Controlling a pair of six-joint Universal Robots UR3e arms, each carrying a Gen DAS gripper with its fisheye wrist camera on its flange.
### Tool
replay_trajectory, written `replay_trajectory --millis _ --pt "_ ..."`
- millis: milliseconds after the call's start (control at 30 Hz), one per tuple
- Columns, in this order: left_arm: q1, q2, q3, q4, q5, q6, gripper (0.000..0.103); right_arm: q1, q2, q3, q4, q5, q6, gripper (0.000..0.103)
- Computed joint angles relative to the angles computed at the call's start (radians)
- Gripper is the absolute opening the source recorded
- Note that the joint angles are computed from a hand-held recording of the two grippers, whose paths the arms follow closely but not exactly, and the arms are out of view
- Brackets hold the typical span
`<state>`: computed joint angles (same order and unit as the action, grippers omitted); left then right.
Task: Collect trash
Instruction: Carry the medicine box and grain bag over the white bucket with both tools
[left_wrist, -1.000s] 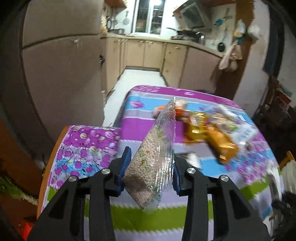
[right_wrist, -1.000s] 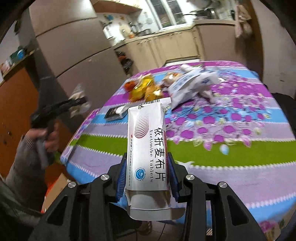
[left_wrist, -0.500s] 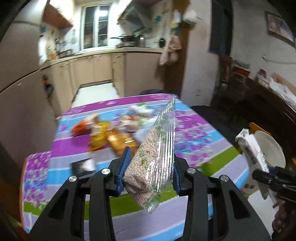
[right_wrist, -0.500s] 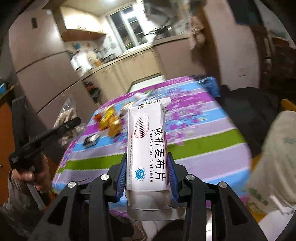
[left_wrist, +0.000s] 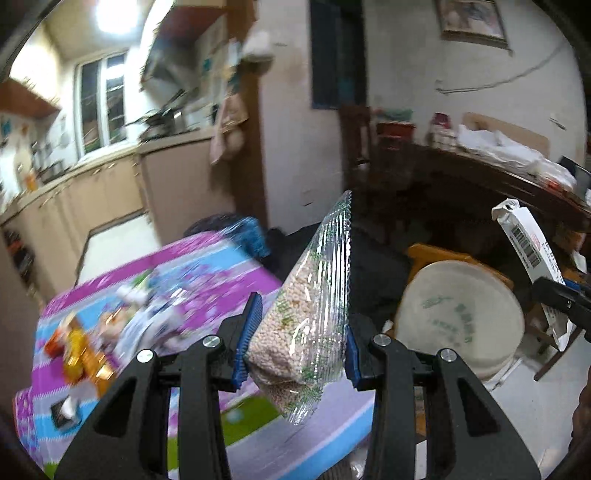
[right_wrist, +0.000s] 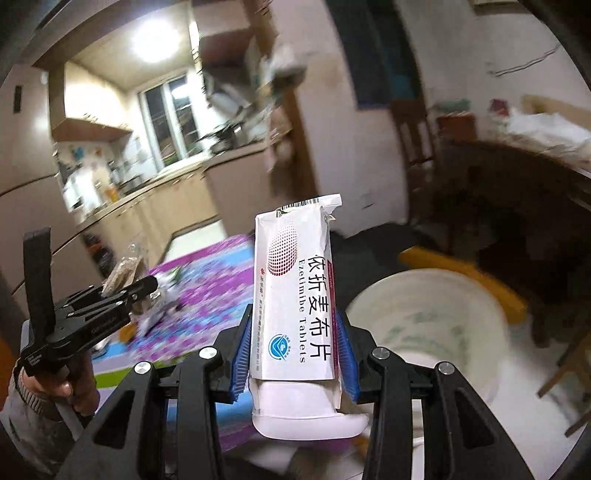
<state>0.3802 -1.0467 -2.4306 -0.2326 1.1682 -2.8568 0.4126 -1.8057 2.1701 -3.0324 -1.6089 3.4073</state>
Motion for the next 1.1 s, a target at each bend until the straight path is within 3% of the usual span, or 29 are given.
replay_trajectory --millis 133,233,300,467,700,967,1100 --pt "-0.260 -0.225 0.184 0.131 0.128 -0.101 0.038 -0.207 -0.177 0.022 0.123 0.067 -0.094 0.042" --pt "-0.407 -0.373 0.353 0.134 0.187 -0.137 0.038 -0.372 -0.249 -0.047 0.253 0.117 -0.178 0.043" --pt "-0.469 -0.461 0.488 0.068 0.187 -0.137 0.038 -0.446 -0.251 -0.126 0.355 0.124 -0.220 0.043" --pt "-0.570 -0.710 0.879 -0.240 0.175 -0.093 0.038 -0.634 -0.134 -0.347 0.640 0.191 -0.364 0.043" --pt "-0.661 -0.947 1.232 -0.585 0.225 -0.026 0.038 -0.629 0.213 -0.701 0.951 0.147 -0.388 0.043" --pt "-0.698 -1.111 1.465 -0.861 0.267 0.063 0.038 -0.605 0.437 -0.930 1.119 0.149 -0.339 0.043" --pt "-0.694 -1.187 1.558 -0.947 0.280 0.079 0.038 -0.569 0.463 -0.901 1.105 0.118 -0.313 0.043"
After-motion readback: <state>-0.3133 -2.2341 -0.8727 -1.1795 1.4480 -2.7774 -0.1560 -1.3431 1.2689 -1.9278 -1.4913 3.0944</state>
